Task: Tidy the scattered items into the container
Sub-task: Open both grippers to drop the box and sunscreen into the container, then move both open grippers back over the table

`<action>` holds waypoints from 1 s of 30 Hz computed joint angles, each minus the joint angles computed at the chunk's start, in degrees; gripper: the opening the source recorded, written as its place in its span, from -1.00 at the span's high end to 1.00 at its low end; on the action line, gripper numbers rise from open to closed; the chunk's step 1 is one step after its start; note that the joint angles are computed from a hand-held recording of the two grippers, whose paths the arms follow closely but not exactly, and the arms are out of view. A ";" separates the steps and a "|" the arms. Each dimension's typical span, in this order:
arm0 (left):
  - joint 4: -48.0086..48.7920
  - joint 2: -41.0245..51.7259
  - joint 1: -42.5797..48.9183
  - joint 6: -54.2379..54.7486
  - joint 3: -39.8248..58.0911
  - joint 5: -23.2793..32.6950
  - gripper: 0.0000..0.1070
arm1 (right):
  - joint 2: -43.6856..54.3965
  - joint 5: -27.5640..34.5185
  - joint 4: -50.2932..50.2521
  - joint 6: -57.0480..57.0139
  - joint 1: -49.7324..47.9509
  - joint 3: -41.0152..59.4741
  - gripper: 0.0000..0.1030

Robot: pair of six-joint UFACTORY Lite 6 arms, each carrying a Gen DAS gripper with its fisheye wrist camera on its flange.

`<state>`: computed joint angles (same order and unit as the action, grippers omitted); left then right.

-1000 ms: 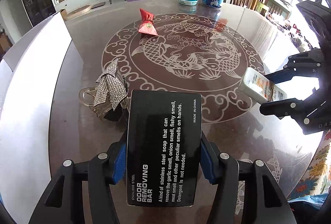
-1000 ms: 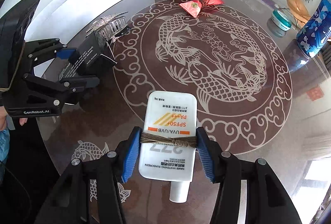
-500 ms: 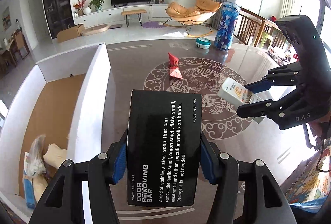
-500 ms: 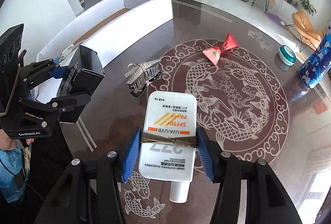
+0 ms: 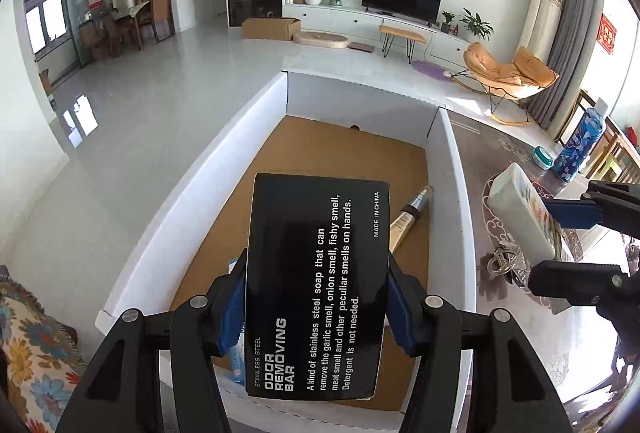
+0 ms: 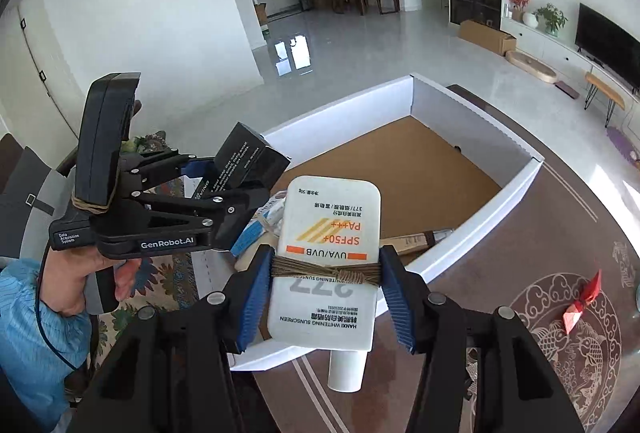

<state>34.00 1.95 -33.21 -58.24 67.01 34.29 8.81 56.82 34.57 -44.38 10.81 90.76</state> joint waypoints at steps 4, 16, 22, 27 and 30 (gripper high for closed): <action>-0.60 -1.57 3.41 -0.62 -6.17 -3.92 -0.09 | 3.69 -6.55 -2.14 4.22 9.05 -1.30 -0.05; 6.28 7.56 6.53 -10.66 -7.54 -4.91 -0.36 | 3.39 -30.74 -2.80 5.34 17.11 -20.22 -0.80; 20.20 2.90 -4.57 -27.36 -9.21 1.07 -0.38 | -14.73 -35.56 26.28 -25.47 7.18 -40.04 -0.91; 26.74 5.52 -20.98 -35.75 -2.31 6.56 -0.65 | -28.42 -27.28 40.42 -47.56 -15.39 -54.75 -0.99; 30.05 12.42 -30.30 -40.40 5.22 6.76 -0.90 | -27.94 -22.22 42.06 -58.99 -32.37 -58.64 -0.99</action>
